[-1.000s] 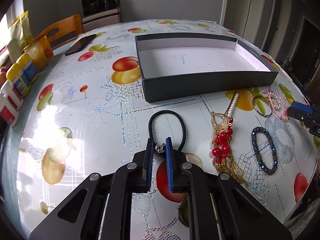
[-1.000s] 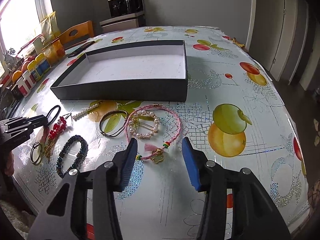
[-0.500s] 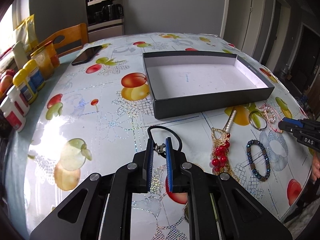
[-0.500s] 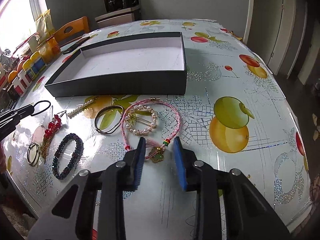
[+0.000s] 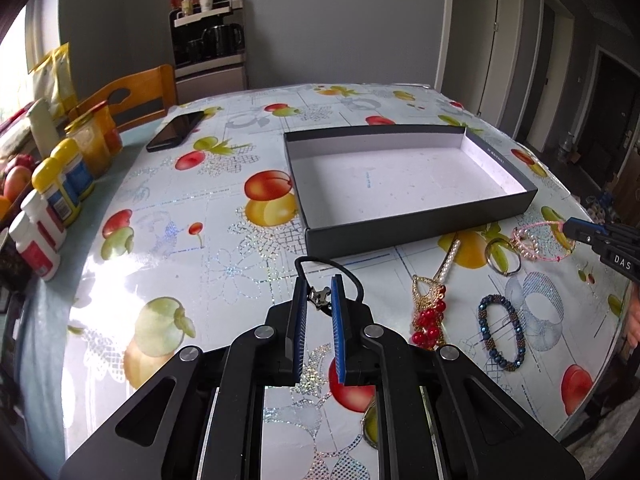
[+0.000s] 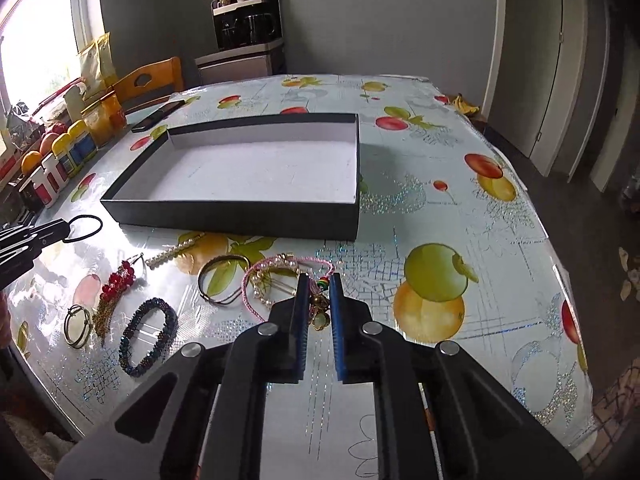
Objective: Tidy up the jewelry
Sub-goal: 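Carry both items into the black box and open both tools to release them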
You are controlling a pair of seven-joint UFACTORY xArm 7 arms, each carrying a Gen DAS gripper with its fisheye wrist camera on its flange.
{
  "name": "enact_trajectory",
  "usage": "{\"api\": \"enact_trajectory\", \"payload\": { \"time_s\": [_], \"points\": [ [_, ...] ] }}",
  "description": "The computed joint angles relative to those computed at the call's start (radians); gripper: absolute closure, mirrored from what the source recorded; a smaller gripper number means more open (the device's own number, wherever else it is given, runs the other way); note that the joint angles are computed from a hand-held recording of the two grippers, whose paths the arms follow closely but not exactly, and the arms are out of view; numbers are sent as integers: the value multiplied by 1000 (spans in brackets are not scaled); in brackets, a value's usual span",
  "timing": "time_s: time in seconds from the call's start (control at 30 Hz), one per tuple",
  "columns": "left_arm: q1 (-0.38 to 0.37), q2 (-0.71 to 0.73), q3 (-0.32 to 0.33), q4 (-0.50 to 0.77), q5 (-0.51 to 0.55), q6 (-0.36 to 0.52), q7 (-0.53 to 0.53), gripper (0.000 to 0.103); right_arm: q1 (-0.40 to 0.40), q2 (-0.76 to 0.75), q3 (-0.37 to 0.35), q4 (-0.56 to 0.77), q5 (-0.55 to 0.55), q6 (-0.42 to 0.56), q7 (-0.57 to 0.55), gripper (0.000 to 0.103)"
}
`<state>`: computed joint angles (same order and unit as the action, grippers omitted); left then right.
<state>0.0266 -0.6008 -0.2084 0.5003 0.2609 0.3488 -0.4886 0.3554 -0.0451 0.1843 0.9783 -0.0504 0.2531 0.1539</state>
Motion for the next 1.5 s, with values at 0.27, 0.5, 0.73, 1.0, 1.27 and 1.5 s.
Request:
{"api": "enact_trajectory", "payload": {
  "time_s": [0.27,0.5,0.73,1.0,1.27,1.5],
  "points": [
    [-22,0,14,39,-17,1,29,91,12,10,-2,72,50,-32,-105,93],
    [-21,32,11,94,-14,-19,51,91,13,61,-1,182,131,-42,-201,93],
    [-7,126,6,191,7,-55,74,91,14,138,-6,316,84,-62,-170,93],
    [4,374,38,403,57,-45,83,91,28,332,-26,566,55,36,-112,93],
    [-78,613,131,600,22,8,122,91,64,540,-65,803,14,158,-23,93],
    [-118,698,173,637,-45,48,164,91,93,628,-89,871,-20,223,27,93]
  ]
}}
